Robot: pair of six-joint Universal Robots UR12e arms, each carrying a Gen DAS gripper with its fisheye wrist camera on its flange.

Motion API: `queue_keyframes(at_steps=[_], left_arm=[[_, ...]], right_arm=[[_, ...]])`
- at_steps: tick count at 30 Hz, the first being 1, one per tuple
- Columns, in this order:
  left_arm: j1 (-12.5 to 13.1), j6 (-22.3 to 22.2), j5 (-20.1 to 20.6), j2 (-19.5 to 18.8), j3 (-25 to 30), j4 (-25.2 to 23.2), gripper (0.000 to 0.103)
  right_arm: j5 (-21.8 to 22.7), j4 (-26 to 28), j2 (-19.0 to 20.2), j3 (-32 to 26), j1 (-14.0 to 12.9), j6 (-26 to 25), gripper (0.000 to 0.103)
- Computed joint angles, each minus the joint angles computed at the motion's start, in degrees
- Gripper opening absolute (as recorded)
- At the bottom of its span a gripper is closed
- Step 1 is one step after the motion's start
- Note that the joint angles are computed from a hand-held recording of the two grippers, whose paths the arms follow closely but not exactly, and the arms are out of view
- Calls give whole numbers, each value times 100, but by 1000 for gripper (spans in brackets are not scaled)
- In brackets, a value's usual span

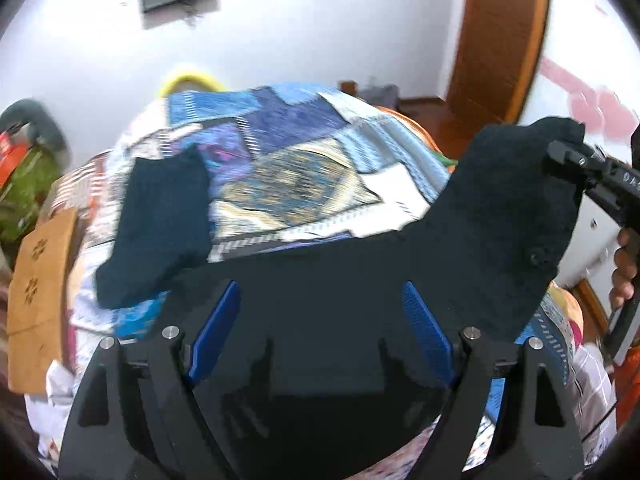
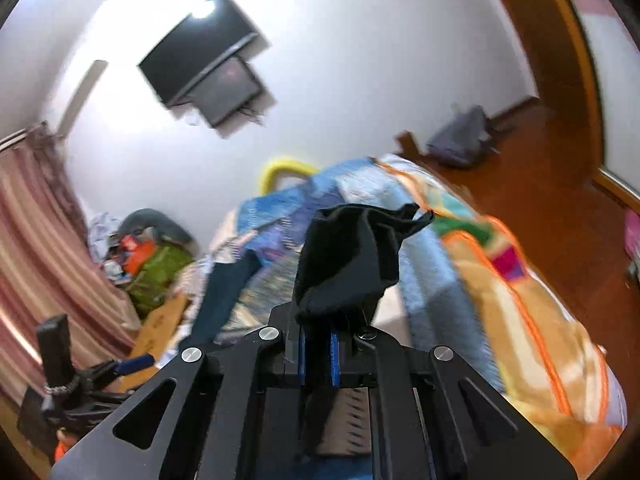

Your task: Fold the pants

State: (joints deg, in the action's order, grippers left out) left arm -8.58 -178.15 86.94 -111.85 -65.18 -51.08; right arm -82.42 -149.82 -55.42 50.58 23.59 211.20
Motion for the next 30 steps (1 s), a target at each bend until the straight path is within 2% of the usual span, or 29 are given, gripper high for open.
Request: queue_keyframes(at_steps=[5, 10, 14, 17, 19, 23, 25, 27, 30], left_arm=[[283, -410, 109, 372, -507, 439, 83], [592, -914, 131, 711, -966, 595, 84], [772, -1188, 152, 880, -1225, 546, 84], [838, -1214, 275, 973, -1377, 453, 84], [846, -1176, 359, 1007, -1448, 425, 84], [829, -1095, 410, 987, -1468, 385, 84], [800, -1049, 407, 957, -1434, 385, 84], [766, -997, 373, 902, -1353, 383, 84], [684, -867, 310, 779, -1168, 362, 84]], right_arm=[[338, 505, 558, -1106, 177, -509, 7], [1192, 1443, 1324, -2405, 328, -537, 7], [1718, 2219, 1710, -2967, 502, -830, 7], [1843, 2865, 1843, -3171, 637, -1331, 7], [1746, 3438, 1888, -3264, 749, -1908, 8], [1412, 4486, 1932, -3460, 862, -2741, 14], [1634, 4902, 1959, -3600, 825, -2973, 23], [1879, 4986, 1864, -3489, 762, -3021, 30], [1751, 4477, 1535, -2975, 672, -2990, 39]])
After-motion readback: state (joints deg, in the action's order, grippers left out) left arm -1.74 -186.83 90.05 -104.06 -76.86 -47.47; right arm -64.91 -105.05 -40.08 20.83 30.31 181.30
